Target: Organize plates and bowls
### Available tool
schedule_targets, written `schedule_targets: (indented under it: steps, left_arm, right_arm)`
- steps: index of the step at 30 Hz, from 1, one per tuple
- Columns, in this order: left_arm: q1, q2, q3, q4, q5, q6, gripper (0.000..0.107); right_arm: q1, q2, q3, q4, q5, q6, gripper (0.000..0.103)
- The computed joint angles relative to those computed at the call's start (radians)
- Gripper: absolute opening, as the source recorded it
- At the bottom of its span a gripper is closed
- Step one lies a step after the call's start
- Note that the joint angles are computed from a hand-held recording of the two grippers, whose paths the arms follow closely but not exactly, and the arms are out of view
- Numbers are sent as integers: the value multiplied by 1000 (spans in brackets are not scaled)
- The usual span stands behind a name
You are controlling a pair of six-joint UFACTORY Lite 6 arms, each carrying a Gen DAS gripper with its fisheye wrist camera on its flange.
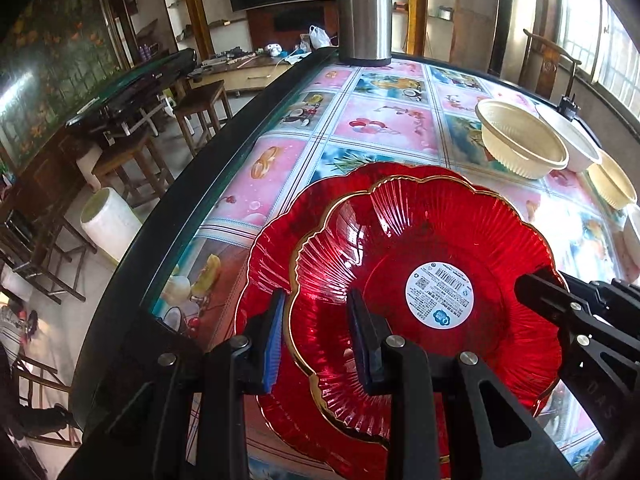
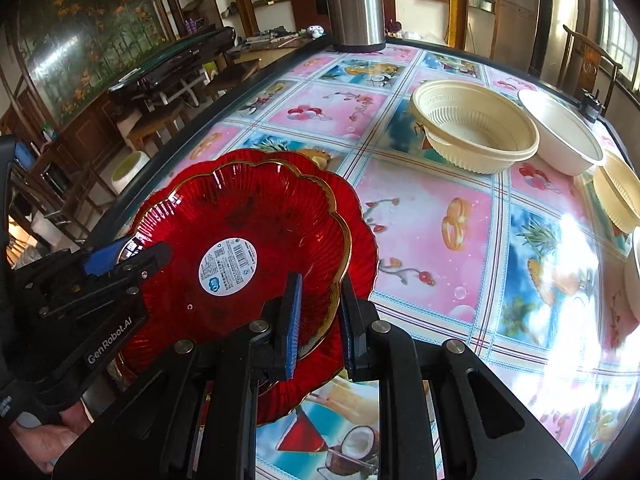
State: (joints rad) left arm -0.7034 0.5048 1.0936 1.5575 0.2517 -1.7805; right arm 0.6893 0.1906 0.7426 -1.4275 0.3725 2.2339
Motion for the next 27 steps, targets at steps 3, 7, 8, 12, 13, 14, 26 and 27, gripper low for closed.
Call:
schedule_targets:
  steps: [3,7,8,12,13,14,26,27]
  left_arm:
    - [-4,11,-4,40,18,-37,30]
    - [7,17,-12,84,16,-84,30]
    - [9,20,-12,90,18,-89,30]
    - [11,11,-22,114,16,-111,30]
    - [12,6,-25,117,13,-113,30]
    - [13,7,-24,119,9,-116,29]
    - [-5,-23,-72,291,57,-290,30]
    - [-2,-24,-75,304,54,-303,30]
  right_arm:
    - [9,46,45,79,17,-98,20]
    - [17,73,72,117,30,-152,20]
    - [12,81,77,117,22,-157,20]
    - [8,101,84,94,14,-135,22]
    - [7,98,80,85,12,-123,22]
    - [6,97,80,81,12,-119,22]
    - [26,113,100,121,29,-151,27]
    - [31,111,98,120,31,-146,27]
